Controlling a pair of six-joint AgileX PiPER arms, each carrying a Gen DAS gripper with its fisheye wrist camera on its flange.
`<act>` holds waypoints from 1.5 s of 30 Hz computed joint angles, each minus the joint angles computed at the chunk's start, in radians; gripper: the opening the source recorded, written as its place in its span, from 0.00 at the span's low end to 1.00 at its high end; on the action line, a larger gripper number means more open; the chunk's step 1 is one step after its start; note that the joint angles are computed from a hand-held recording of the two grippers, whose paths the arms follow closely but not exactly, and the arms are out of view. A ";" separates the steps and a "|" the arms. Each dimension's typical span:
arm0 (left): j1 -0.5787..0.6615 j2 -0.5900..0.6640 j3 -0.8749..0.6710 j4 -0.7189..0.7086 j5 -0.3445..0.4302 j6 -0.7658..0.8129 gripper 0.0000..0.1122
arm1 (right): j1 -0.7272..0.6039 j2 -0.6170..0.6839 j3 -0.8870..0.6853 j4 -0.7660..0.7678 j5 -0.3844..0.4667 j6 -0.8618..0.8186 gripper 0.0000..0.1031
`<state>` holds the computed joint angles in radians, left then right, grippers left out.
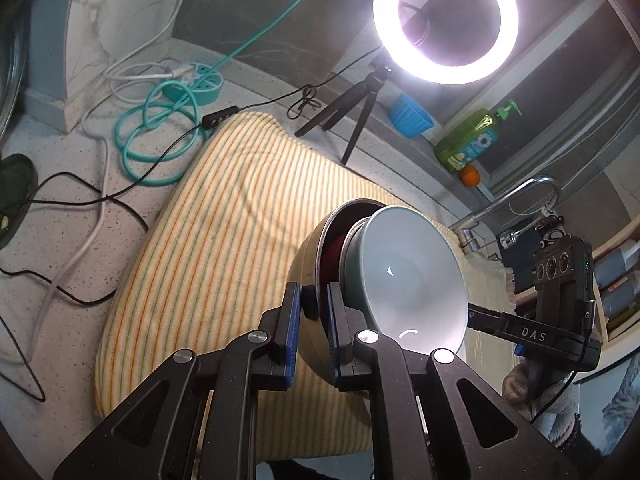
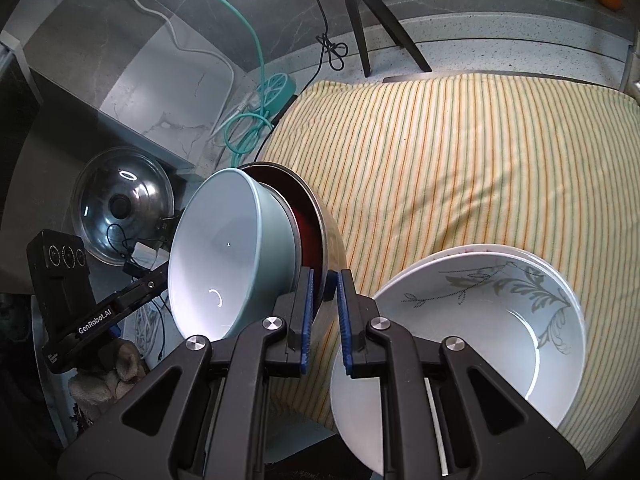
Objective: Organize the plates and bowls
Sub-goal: 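Lower the white bowl into the red-sided bowl with both tools, then carry the nested bowl stack with both tools onto the white plate stack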
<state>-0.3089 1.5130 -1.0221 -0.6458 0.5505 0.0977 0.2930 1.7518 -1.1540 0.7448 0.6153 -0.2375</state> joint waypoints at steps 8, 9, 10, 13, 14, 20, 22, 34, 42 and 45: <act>-0.071 -0.005 -0.032 0.023 -0.009 -0.036 0.08 | -0.058 -0.117 0.088 0.001 0.010 -0.021 0.12; -0.084 -0.004 -0.036 0.029 -0.012 -0.046 0.08 | -0.068 -0.134 0.104 0.000 0.013 -0.023 0.12; -0.095 -0.002 -0.039 0.030 -0.014 -0.050 0.08 | -0.080 -0.152 0.119 0.000 0.017 -0.027 0.12; -0.136 0.012 -0.057 0.042 -0.021 -0.073 0.08 | -0.119 -0.197 0.161 -0.003 0.030 -0.040 0.12; -0.152 0.018 -0.062 0.048 -0.026 -0.085 0.08 | -0.132 -0.210 0.173 -0.001 0.034 -0.045 0.12; -0.233 0.044 -0.083 0.080 -0.043 -0.144 0.08 | -0.223 -0.291 0.251 -0.001 0.069 -0.087 0.12; -0.260 0.048 -0.086 0.099 -0.051 -0.173 0.08 | -0.251 -0.310 0.272 0.001 0.081 -0.103 0.12; -0.366 0.104 -0.110 0.185 -0.055 -0.307 0.08 | -0.379 -0.339 0.364 0.029 0.122 -0.208 0.12; -0.389 0.128 -0.126 0.228 -0.045 -0.358 0.08 | -0.405 -0.315 0.391 0.055 0.112 -0.263 0.12; -0.391 0.134 -0.128 0.227 -0.046 -0.361 0.08 | -0.413 -0.311 0.395 0.060 0.112 -0.273 0.12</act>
